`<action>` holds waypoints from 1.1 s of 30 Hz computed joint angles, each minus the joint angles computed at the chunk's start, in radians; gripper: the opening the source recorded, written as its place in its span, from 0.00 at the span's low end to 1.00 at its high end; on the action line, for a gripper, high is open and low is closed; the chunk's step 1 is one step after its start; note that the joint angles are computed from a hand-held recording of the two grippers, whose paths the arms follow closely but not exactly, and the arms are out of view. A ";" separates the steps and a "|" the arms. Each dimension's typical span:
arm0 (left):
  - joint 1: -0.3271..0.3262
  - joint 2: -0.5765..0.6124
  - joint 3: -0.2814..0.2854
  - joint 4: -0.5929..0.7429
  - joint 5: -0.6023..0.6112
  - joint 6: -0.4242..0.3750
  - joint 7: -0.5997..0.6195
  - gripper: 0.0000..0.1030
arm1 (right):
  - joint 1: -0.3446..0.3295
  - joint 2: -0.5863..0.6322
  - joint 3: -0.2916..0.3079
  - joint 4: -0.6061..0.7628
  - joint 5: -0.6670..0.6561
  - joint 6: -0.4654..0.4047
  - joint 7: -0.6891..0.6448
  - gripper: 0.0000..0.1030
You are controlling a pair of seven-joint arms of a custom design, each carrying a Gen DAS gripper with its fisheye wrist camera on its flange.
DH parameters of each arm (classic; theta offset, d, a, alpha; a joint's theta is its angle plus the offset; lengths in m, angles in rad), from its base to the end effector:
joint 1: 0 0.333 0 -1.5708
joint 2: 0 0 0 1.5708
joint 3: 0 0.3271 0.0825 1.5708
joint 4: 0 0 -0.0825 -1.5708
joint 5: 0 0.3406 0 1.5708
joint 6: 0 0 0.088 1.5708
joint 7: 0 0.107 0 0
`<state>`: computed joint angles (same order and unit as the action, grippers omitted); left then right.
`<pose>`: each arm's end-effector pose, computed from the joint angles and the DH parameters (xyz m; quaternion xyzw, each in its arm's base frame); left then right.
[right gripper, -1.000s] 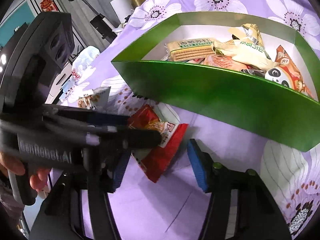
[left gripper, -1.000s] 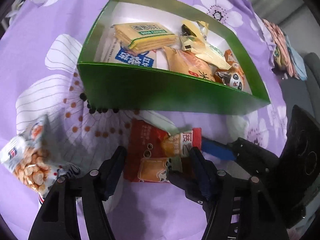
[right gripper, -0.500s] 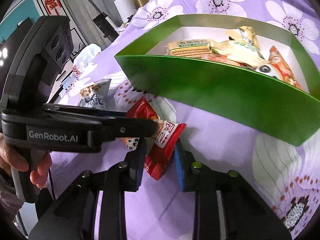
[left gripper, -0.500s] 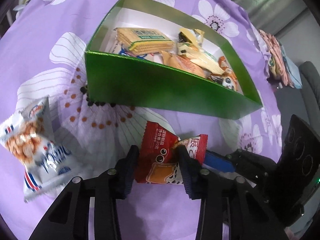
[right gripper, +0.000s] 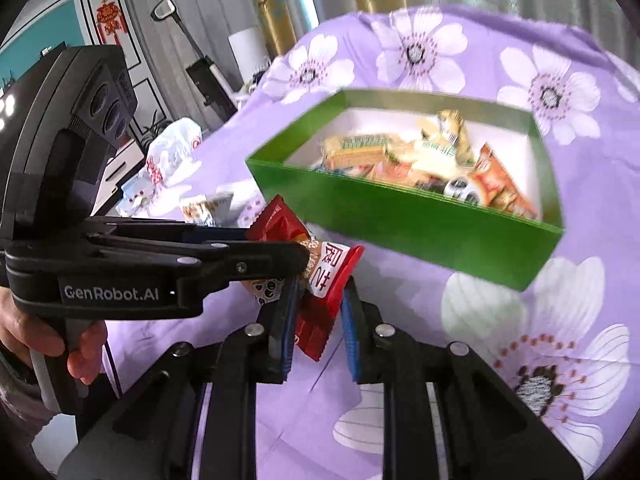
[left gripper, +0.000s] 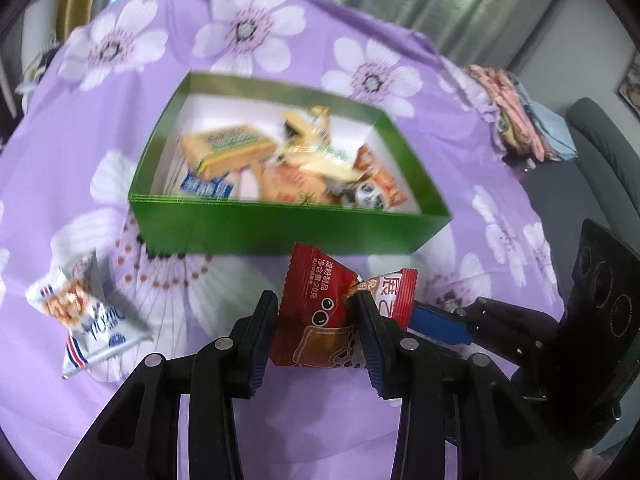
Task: Organize snacks
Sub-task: 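Carry the red packet over the green box and lower it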
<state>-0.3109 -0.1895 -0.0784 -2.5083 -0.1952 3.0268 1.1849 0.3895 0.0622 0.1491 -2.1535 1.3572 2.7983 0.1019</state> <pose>0.4312 -0.1627 0.4734 -0.7195 0.6014 -0.3327 0.0998 0.4829 0.2339 0.4450 -0.8358 0.3334 -0.0920 0.4264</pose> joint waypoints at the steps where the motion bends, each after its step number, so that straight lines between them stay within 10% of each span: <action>1: 0.009 -0.001 -0.009 0.006 0.014 0.005 -0.008 0.39 | -0.001 -0.009 0.000 -0.001 0.013 0.001 -0.010 0.20; 19: 0.094 0.026 -0.043 0.126 0.222 0.036 -0.103 0.39 | 0.001 -0.039 -0.019 0.093 0.090 0.035 -0.089 0.20; 33: 0.104 0.106 -0.030 0.199 0.153 0.042 -0.028 0.39 | -0.020 0.045 -0.003 0.197 -0.017 0.044 -0.005 0.20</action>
